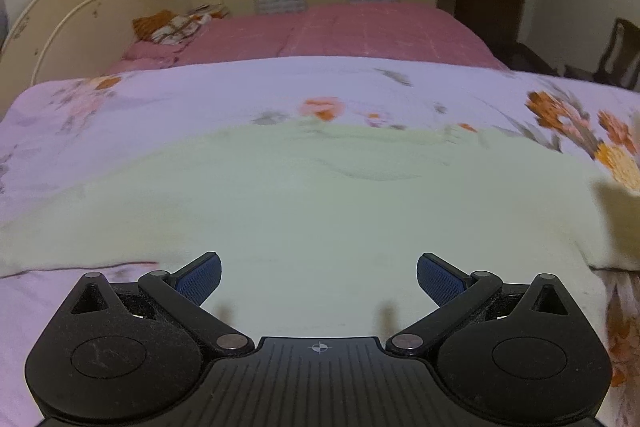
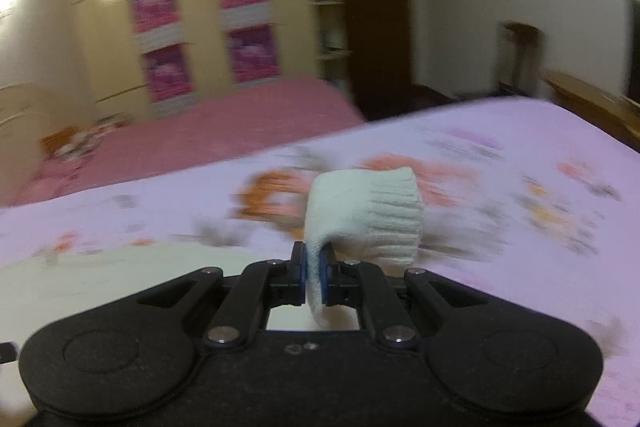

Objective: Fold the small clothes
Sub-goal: 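Grasp a sleeve cuff with the right tool and fold it across the body, then grasp the other sleeve cuff with the left tool and fold it across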

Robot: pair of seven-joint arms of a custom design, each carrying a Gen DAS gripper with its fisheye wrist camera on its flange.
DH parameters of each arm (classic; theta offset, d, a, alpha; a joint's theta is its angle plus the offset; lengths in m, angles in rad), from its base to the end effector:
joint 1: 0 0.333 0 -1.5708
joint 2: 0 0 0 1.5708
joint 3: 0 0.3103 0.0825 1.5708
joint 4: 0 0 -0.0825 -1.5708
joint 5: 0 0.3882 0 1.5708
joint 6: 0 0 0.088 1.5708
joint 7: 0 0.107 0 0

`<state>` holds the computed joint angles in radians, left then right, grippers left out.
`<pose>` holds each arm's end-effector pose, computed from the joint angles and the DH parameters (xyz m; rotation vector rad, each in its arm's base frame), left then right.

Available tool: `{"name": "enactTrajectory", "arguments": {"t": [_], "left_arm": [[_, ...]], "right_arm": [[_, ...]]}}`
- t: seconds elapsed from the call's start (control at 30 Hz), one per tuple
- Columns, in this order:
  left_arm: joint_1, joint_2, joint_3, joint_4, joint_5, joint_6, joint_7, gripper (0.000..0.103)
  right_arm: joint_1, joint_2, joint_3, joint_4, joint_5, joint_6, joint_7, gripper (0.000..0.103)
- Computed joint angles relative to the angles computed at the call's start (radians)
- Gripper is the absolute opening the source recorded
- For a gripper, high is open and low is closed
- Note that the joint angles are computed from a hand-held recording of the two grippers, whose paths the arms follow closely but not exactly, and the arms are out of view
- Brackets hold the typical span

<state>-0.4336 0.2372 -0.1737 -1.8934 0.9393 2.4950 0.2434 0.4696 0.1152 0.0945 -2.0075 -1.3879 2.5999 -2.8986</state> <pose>0.5303 -0.3666 0.4107 -1.8265 1.7094 -0.5977 0.5057 0.3418 0.4303 -1.4731 1.7333 -0.8775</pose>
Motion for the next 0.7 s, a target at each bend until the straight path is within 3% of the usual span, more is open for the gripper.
{"name": "enactTrajectory", "arguments": {"t": [0.2,0.33,0.4,0.47,0.6,0.7], "left_arm": [[0.089,-0.069,0.014,-0.119,-0.070,0.126,0.028,0.103],[0.142,-0.059,0.019,-0.155,-0.172,0.234,0.104,0.103],[0.143,-0.044,0.027,-0.152,-0.181,0.266,0.126,0.103],[0.140,-0.030,0.035,-0.145,-0.181,0.288,0.154,0.103],[0.137,0.005,0.033,-0.126,-0.235,0.360,0.241,0.102],[0.167,0.050,-0.033,-0.094,-0.409,0.398,0.435,0.067]], "right_arm": [[0.080,0.259,0.016,0.286,0.100,0.095,-0.203,0.007],[0.083,0.427,0.078,0.450,0.326,0.130,-0.489,0.010],[0.072,0.474,0.114,0.492,0.431,0.126,-0.607,0.034],[0.090,0.478,0.103,0.495,0.460,0.151,-0.620,0.046],[0.156,0.382,-0.002,0.399,0.427,0.170,-0.525,0.046],[0.225,0.296,-0.085,0.306,0.394,0.121,-0.412,0.047]]}}
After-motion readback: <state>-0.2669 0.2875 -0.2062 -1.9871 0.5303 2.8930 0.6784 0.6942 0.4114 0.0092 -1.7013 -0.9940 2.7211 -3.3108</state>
